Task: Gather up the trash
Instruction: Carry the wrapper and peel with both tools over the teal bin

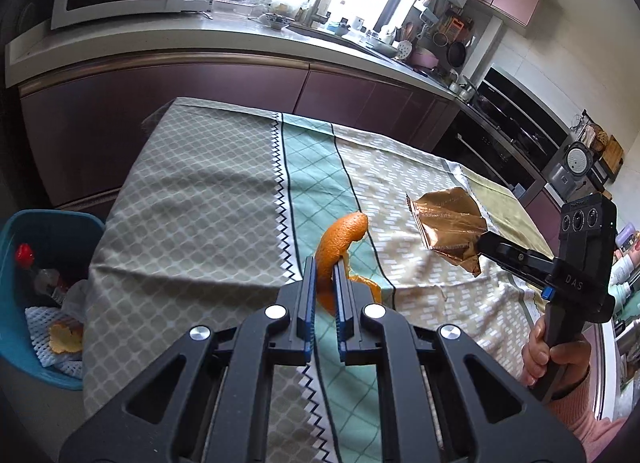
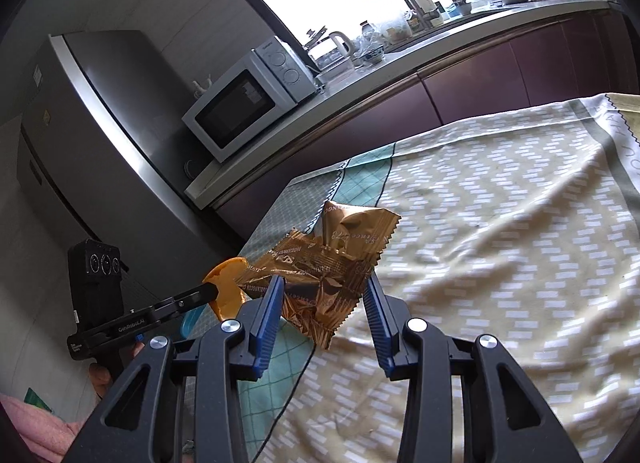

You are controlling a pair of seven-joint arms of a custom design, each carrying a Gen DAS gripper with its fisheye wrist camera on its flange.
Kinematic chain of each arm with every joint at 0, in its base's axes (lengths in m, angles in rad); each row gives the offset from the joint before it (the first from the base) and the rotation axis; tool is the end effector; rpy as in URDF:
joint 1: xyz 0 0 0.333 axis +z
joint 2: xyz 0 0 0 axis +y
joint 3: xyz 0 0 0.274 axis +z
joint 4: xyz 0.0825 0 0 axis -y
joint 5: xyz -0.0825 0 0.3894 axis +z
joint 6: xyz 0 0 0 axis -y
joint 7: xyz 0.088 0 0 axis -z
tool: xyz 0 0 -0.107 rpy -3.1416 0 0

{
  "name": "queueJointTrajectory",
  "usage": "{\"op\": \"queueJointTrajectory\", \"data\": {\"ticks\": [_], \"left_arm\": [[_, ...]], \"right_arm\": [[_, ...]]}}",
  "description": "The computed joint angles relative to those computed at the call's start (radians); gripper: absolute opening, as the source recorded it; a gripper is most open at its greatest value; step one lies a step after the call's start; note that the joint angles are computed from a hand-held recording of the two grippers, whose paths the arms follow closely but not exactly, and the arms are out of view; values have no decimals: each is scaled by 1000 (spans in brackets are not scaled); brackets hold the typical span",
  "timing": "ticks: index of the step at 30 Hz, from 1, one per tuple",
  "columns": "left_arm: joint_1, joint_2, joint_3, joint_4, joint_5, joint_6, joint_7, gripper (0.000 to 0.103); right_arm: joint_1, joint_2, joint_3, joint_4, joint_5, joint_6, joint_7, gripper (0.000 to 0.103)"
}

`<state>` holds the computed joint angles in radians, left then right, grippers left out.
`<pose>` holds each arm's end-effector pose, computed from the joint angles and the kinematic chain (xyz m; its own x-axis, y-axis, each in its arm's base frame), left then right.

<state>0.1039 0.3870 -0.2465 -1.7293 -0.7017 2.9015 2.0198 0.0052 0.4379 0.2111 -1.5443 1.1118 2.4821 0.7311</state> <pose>0.6856 -0.0405 0.4019 -0.0729 -0.9289 0.3631 -0.6997 -0.2118 -0.6823 0.6962 0.1275 0.4177 0.4335 -0.7053 -0.5609 -0.7551 0.0554 -0.6533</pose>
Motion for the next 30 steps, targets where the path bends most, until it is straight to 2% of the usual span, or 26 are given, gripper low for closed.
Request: {"op": "queueJointTrajectory", "data": {"ticks": [4, 8, 16, 30], "left_arm": [[31, -78, -19, -101, -70, 45, 66, 9], [37, -146, -14, -173, -146, 67, 128, 9], [4, -242, 37, -274, -258, 96, 200, 9], [-23, -318, 109, -353, -341, 152, 249, 9]], "right_arm": [[18, -9, 11, -11, -9, -7, -10, 39], [39, -11, 17, -13, -15, -12, -13, 39], [75, 2, 29, 6, -25, -30, -12, 39], [118, 97, 61, 136, -122, -75, 59, 39]]}}
